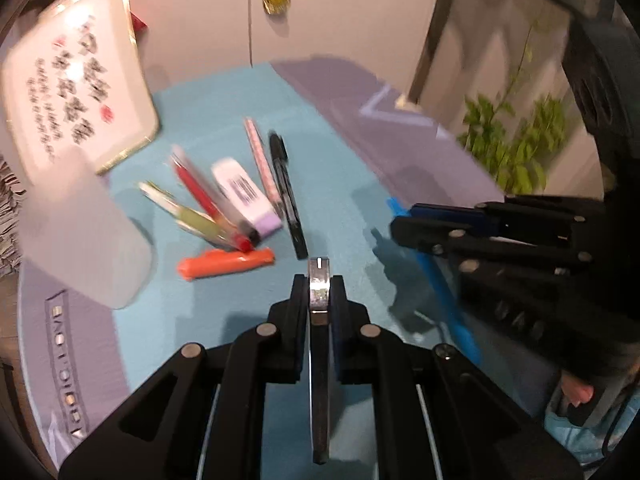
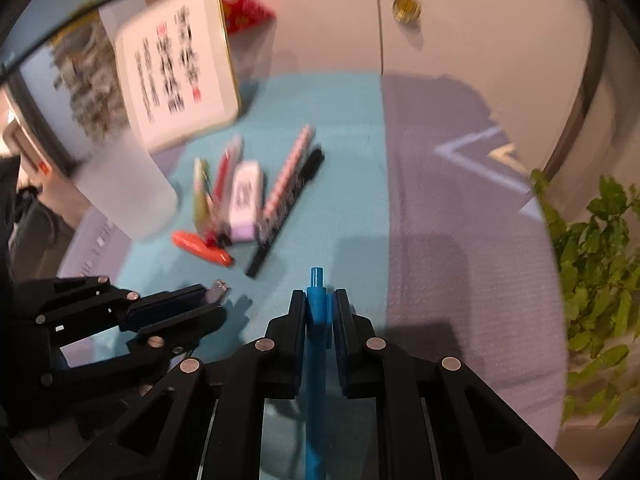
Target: Organize stationery
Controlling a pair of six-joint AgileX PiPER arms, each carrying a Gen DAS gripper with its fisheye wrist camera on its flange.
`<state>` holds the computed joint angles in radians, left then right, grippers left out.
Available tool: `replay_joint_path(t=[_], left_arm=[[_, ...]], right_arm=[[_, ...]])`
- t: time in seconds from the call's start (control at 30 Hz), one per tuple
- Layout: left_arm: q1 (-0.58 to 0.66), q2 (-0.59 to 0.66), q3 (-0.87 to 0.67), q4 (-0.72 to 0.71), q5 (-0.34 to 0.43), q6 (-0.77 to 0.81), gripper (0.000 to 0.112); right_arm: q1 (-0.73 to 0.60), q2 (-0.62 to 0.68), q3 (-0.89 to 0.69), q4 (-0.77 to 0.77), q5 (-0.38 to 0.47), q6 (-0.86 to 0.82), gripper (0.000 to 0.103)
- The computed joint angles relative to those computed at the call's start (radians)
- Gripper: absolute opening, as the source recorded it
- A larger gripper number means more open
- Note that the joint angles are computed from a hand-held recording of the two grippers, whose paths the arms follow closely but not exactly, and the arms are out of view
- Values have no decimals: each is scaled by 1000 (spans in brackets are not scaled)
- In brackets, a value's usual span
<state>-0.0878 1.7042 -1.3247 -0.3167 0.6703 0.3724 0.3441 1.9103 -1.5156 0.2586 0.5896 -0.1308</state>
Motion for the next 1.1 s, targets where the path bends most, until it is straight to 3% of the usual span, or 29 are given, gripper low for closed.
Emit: replay_joint_path(t=[0.2,0.4,0.53,0.77,0.93,1.03,1.1], left_arm=[[59,-184,115,-112,-42,93,9],[105,-317,183,-206,-69,178,9],[145,-331,158,-247,-66,192,9],[245,-354,121,-336,-92,236,9],[319,-347,117,-396,-86,281,9],[344,-335,140,-447,-74,330,9],[355,-316,141,-476,-58,360,9]], right_arm=[[15,-158,139,7,-99,23,14],[64,-253,191,-67,-145,83,14],[113,-275,174,-160,-138,159,14],[164,-271,84,-183,-119,181,8],[226,-232,-12,-382,-85,333,6],[170,-237,38,-304,-89,317,6],[118,-216,47,-227,-48,270,6]])
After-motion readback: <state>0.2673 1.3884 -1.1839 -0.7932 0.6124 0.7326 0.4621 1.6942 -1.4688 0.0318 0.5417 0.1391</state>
